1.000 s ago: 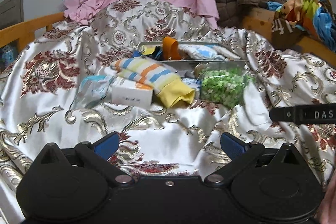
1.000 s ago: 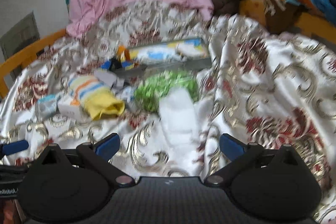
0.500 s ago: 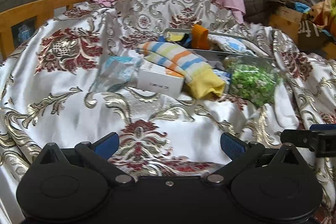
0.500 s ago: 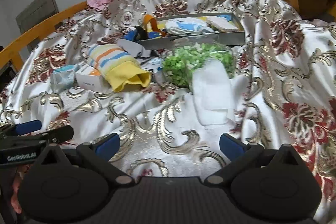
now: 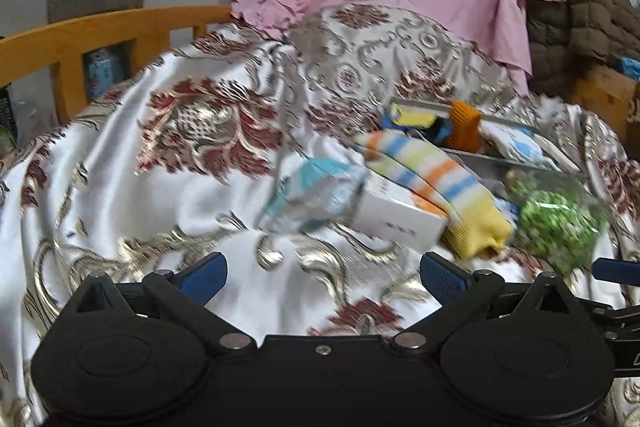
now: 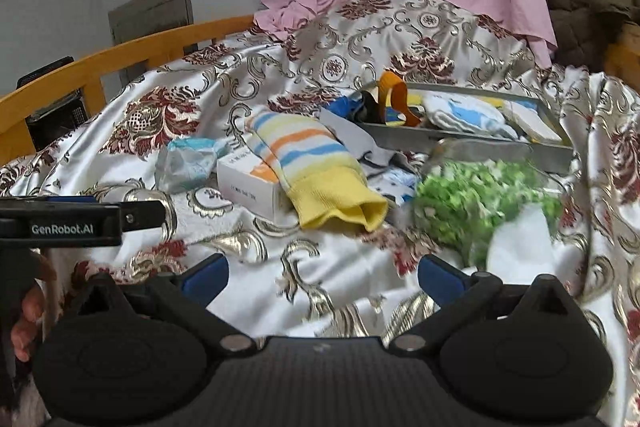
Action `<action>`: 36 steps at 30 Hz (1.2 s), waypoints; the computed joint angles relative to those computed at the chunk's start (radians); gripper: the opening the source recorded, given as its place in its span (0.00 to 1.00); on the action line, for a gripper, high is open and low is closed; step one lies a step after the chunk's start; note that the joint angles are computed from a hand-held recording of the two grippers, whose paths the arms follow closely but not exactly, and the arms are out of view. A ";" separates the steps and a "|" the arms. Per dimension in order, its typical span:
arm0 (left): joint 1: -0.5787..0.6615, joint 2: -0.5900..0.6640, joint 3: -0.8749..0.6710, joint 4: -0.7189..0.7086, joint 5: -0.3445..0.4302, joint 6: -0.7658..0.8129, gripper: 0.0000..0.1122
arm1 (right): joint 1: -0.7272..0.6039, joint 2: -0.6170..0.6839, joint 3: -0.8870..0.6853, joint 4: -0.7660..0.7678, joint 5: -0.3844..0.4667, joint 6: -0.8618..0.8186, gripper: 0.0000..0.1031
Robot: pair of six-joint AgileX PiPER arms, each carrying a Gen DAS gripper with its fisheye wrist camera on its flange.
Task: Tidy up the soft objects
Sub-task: 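Lower left tool toward blue-white packet while right tool approaches striped sock, then grasp blue-white packet with left tool while right tool grasps striped sock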
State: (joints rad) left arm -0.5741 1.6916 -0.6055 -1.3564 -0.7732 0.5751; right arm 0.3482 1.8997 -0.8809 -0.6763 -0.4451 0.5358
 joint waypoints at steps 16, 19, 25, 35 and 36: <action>0.144 0.027 -0.015 0.229 -0.035 -0.163 0.91 | 0.040 0.160 -0.216 0.102 -0.044 -0.047 1.00; 0.181 0.039 -0.022 0.299 -0.022 -0.212 0.91 | 0.049 0.189 -0.269 0.104 -0.038 -0.043 1.00; 0.267 0.073 -0.042 0.460 0.047 -0.334 0.91 | 0.056 0.250 -0.388 0.040 -0.011 0.030 1.00; 0.374 0.120 -0.058 0.726 0.152 -0.532 0.83 | 0.057 0.356 -0.586 -0.205 0.088 0.326 0.94; 0.382 0.124 -0.062 0.740 0.163 -0.542 0.82 | 0.057 0.365 -0.599 -0.229 0.093 0.351 0.93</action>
State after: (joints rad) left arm -0.1917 1.8154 -0.6679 -0.6165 -0.6100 0.0326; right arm 0.4056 2.2652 -1.4796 -0.9052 -0.3522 0.8871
